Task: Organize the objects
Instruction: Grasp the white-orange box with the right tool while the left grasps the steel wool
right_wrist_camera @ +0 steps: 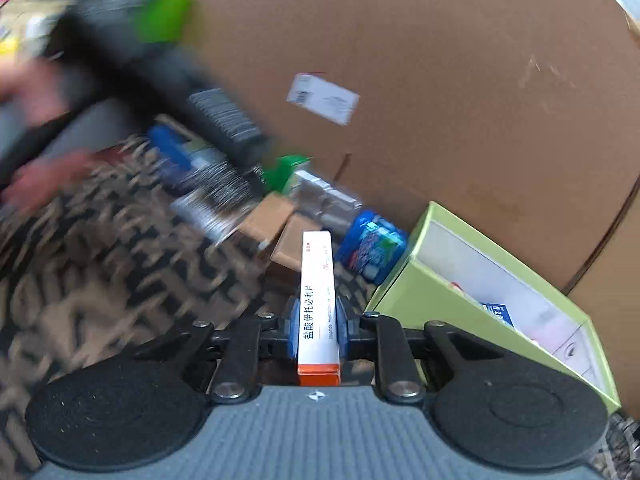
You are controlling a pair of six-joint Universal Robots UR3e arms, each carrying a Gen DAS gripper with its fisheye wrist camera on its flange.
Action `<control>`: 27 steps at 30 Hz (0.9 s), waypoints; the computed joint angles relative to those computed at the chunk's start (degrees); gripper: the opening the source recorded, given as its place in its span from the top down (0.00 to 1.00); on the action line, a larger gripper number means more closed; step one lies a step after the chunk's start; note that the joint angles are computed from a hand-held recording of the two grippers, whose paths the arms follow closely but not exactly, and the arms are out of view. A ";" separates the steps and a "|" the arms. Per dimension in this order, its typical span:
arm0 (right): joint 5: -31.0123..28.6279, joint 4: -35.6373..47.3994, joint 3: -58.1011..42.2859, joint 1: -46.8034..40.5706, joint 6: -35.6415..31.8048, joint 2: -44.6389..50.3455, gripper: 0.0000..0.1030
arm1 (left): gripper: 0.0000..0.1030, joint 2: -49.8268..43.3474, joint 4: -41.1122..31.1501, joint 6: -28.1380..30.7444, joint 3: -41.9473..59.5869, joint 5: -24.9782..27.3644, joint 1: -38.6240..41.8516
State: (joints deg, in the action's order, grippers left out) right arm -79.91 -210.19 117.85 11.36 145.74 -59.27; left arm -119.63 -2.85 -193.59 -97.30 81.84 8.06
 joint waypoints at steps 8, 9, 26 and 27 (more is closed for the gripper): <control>11.17 2.64 7.94 -4.93 2.56 -5.49 0.31 | 0.86 0.76 -9.35 3.40 2.36 -4.57 1.43; 11.57 2.79 6.92 -5.36 3.43 -4.55 0.29 | 0.94 1.44 -9.99 3.58 1.47 -5.56 1.61; 20.33 15.16 18.80 -16.26 6.92 -16.91 0.28 | 0.37 2.67 -2.90 -0.73 0.98 7.97 -4.88; 20.50 14.97 19.15 -16.41 6.58 -17.12 0.28 | 0.37 0.91 -3.76 -1.64 3.48 7.98 -4.49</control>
State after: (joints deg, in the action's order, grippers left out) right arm -59.41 -195.22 137.01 -5.05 152.33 -76.39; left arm -118.72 -6.61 -195.23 -93.82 89.81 3.56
